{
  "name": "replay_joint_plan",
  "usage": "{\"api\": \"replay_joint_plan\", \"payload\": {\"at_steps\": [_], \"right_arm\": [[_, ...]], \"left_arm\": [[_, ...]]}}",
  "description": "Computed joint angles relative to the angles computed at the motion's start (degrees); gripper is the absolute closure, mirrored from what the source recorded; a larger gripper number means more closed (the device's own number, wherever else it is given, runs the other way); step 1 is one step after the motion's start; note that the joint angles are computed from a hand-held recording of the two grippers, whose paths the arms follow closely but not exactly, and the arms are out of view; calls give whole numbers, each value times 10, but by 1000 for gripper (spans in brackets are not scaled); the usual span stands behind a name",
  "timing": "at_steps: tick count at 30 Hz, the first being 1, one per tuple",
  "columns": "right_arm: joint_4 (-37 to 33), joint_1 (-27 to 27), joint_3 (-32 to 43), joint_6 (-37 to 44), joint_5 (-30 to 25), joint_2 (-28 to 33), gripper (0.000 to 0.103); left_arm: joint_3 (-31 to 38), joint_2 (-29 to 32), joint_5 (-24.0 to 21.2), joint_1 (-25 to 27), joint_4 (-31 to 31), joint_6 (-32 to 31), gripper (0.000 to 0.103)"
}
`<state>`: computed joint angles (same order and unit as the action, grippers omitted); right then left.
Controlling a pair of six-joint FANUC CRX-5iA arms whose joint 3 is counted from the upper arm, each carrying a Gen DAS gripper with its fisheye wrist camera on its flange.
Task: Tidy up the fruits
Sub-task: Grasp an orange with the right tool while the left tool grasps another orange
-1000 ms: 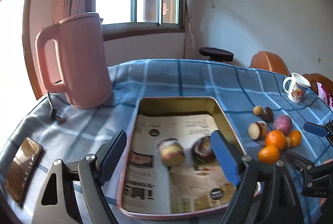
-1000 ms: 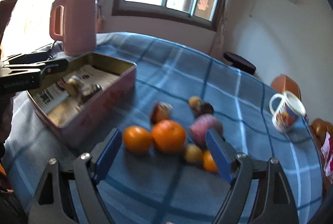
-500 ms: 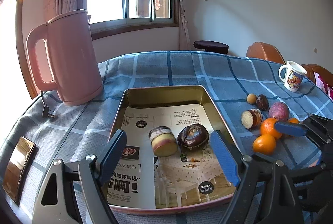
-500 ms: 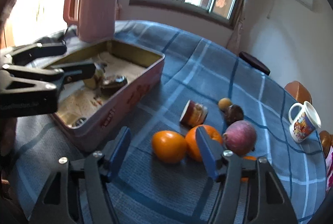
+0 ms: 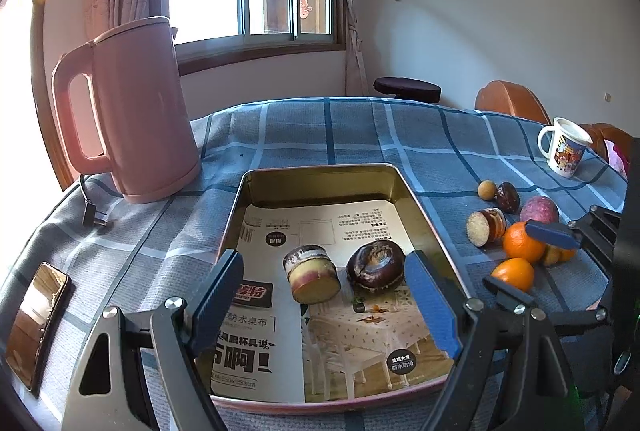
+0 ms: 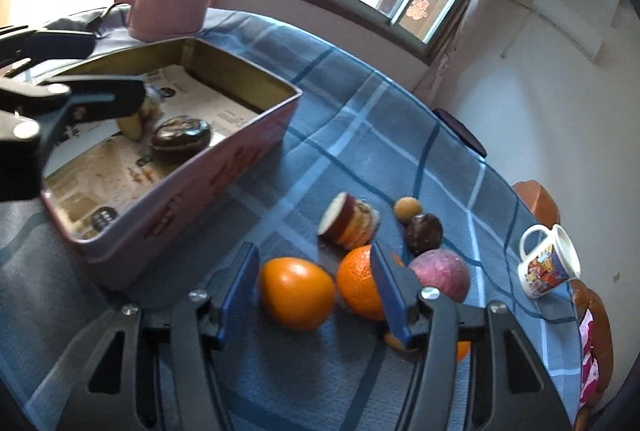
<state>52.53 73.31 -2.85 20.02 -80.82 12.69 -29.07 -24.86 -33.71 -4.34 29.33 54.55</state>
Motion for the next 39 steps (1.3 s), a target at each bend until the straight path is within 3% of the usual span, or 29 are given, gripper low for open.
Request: {"api": "replay_joint_plan", "payload": {"at_steps": [5, 8, 9, 10, 12, 17, 21, 22, 29, 34, 39], "right_arm": [[3, 0, -18, -16, 13, -18, 46], [6, 2, -27, -26, 16, -27, 64], [2, 1, -32, -35, 27, -35, 78], [-8, -3, -45, -51, 58, -55, 85], [-7, -5, -71, -90, 89, -83, 85], [19, 3, -131, -180, 121, -146, 80], [29, 22, -159, -233, 77, -178, 41], [32, 26, -168, -248, 68, -185, 38], [4, 39, -209, -318, 14, -230, 38], [-17, 31, -211, -299, 29, -240, 39], [-52, 5, -204, -263, 71, -239, 39]], "left_arm": [[5, 4, -4, 1, -7, 11, 19], [8, 4, -6, -1, -8, 13, 19], [8, 4, -7, -1, -8, 12, 19], [8, 4, -8, -2, -6, 10, 19], [8, 3, -7, -3, -3, 5, 19], [12, 6, -11, -13, 4, 2, 19], [18, 13, -20, -43, 12, -6, 19], [21, 14, -20, -51, 7, -3, 19], [45, 37, -19, -144, -34, 12, 19], [82, 77, -45, -183, -81, 55, 19], [107, 111, -98, -181, -63, 51, 19]]}}
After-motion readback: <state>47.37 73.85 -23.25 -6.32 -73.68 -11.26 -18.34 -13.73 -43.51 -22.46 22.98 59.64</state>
